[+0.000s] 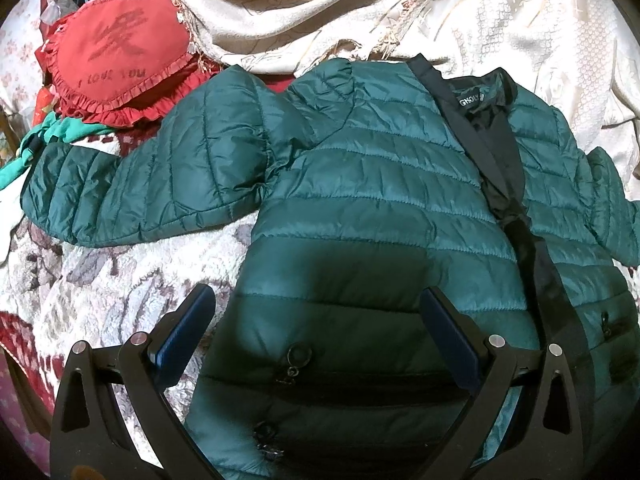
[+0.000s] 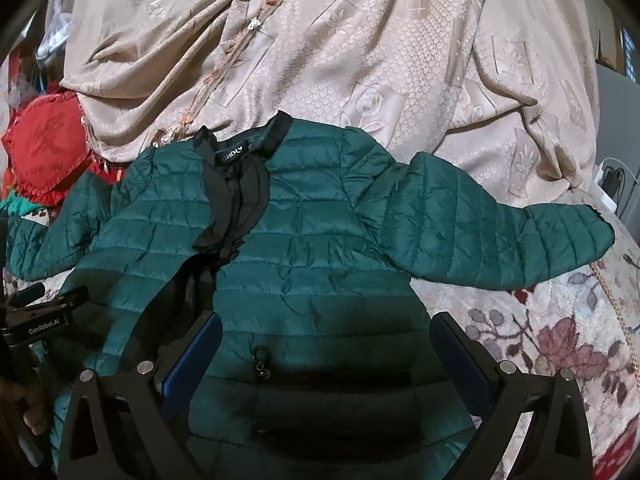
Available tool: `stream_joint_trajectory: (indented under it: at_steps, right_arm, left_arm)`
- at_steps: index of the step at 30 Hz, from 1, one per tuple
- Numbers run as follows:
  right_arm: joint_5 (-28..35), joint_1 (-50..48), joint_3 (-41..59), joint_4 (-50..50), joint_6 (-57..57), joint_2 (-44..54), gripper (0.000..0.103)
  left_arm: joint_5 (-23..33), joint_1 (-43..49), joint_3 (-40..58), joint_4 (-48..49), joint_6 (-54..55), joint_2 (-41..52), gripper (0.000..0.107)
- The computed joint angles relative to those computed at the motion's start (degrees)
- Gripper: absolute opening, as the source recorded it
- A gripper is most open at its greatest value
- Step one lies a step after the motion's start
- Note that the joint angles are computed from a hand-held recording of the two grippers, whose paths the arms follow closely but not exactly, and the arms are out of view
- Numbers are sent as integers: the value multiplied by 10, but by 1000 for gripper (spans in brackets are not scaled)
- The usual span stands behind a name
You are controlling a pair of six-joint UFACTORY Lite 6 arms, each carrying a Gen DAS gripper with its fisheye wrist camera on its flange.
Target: Fold large clothes
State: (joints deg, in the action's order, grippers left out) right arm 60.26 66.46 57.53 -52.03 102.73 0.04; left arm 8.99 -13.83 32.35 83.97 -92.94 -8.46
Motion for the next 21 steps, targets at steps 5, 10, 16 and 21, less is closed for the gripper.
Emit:
stream_joint_trajectory:
  at_steps: [5, 10, 16, 21]
  right_arm:
    - [-20, -10, -14, 6, 9, -9, 103]
    - [-17, -8, -5, 5, 3, 4, 103]
    - [-19, -12, -5, 8, 2, 7, 103]
    - [-23, -15, -5, 10, -1, 10, 103]
  left_arm:
    - [-3, 1, 2, -23, 22, -1, 102]
    - [-11, 9, 5, -28, 26, 0, 102]
    - [-13, 12, 5, -17, 17, 2, 102]
    - [-12, 14, 4, -31, 30, -3, 102]
